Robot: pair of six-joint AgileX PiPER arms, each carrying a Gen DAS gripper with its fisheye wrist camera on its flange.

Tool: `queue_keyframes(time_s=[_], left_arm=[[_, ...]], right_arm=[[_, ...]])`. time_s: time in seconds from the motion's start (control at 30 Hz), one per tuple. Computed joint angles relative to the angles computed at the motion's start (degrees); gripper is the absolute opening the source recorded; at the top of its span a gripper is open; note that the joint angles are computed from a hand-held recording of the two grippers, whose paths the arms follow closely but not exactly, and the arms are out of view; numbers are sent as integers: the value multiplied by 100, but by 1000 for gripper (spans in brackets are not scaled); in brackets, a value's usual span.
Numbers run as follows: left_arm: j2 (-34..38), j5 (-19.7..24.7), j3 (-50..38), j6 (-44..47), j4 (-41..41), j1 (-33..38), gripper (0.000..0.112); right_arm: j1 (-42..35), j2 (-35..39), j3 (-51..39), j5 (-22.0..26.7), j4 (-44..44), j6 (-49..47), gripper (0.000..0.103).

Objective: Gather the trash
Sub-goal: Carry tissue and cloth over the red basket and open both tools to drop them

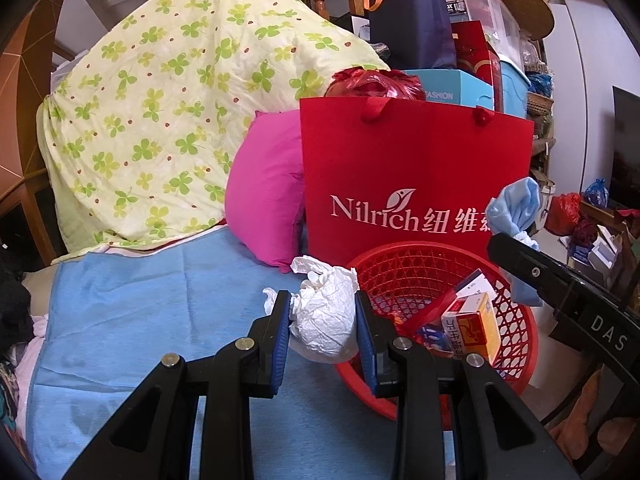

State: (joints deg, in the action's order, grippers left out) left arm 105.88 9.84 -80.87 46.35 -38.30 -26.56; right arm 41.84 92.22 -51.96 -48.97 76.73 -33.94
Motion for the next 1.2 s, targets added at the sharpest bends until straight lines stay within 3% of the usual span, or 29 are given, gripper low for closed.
queue_keyframes(time_s=[0.17,0.37,0.57,0.83,0.9,1.07,1.1,1.13,1.2], left_arm=[[176,542,-225,1201,-1338,121,33],[493,1112,-530,1682,-2012,147,33],[745,1178,-684,2236,-2580,8,33],[1213,1373,-1171,2613,-2925,-205,35],[1297,1360,-1260,2595,-2874,-272,37],[1379,1182,-1311,2371,-2554,-370,57],[1353,1134,-1277,2352,-2524,-366,59],[1338,1124,-1262,2329,-2499,-354,65],[1247,1106,-1160,2422,-2575,-306,70]], right_arm=[[-167,-122,208,90,-87,337,29],[-465,-324,578,311,-347,991,29],[-1040,-229,781,864,-970,1999,29],[-1805,-201,1121,1364,-2808,4214,30],[-2117,-157,1216,1484,-3660,5163,30],[-2597,11,1401,1345,-5243,7040,32],[-2713,79,1424,1256,-5674,7553,36],[-2769,127,1445,1167,-5921,7855,51],[-2830,215,1506,829,-6292,8346,64]])
